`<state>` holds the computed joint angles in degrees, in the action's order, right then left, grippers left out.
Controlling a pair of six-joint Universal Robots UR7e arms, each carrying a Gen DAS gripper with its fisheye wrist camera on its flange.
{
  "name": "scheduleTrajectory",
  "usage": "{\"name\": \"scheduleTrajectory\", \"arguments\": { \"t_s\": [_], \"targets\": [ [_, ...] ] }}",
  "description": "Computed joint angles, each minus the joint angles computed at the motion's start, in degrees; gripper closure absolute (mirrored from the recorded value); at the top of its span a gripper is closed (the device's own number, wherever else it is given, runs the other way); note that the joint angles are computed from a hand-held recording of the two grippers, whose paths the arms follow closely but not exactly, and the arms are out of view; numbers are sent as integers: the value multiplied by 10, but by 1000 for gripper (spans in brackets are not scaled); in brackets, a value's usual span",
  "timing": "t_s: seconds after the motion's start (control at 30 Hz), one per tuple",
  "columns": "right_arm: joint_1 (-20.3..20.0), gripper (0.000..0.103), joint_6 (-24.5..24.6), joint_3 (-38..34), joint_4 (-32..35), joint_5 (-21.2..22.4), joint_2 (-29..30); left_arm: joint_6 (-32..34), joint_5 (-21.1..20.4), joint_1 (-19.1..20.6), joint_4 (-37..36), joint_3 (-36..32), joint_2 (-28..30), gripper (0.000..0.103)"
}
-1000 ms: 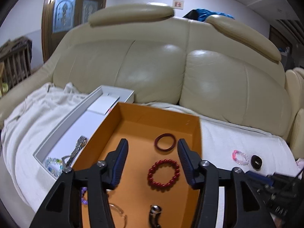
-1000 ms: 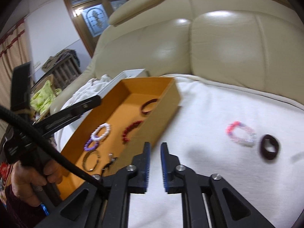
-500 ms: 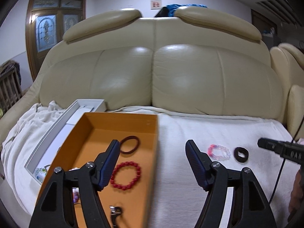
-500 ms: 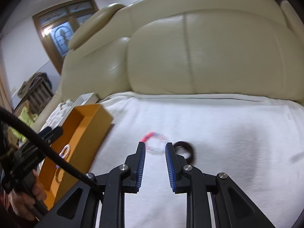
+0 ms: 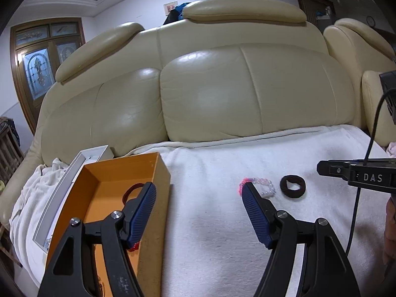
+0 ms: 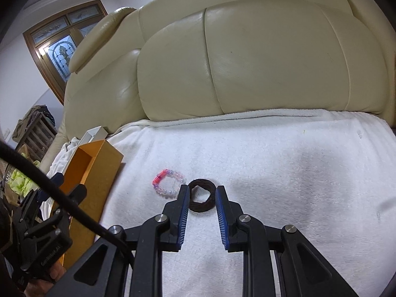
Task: Organize jewelry
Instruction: 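Move both open grippers toward the pink bracelet and black scrunchie, then close the right gripper on the black scrunchie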
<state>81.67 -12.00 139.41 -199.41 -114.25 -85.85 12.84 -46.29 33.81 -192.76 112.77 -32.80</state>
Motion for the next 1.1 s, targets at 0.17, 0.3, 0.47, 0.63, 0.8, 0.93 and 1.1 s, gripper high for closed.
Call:
{"name": "scheduleTrajectory", "arguments": {
  "t_s": [0.17,0.3,0.47,0.63,0.8,0.93,1.1],
  "targets": [
    [-5,79,1,3,-1,-4,0,3,1,-1,2,-4,4,31],
    [-9,79,3,4,2,-5,-1,-2,1,-2,8,-4,4,31],
    [-9,79,5,2,5,-7,0,-2,-2,-1,21,-6,4,30],
    [-8,79,7,0,6,-10,4,-7,-4,1,40,-9,6,30],
    [-9,79,9,0,8,-11,7,-11,1,4,58,-14,11,30],
    [-10,79,14,-1,6,-12,10,-10,6,5,70,-16,14,30],
    [-10,79,18,-2,7,-12,14,-6,11,7,82,-19,17,30]
  ]
}}
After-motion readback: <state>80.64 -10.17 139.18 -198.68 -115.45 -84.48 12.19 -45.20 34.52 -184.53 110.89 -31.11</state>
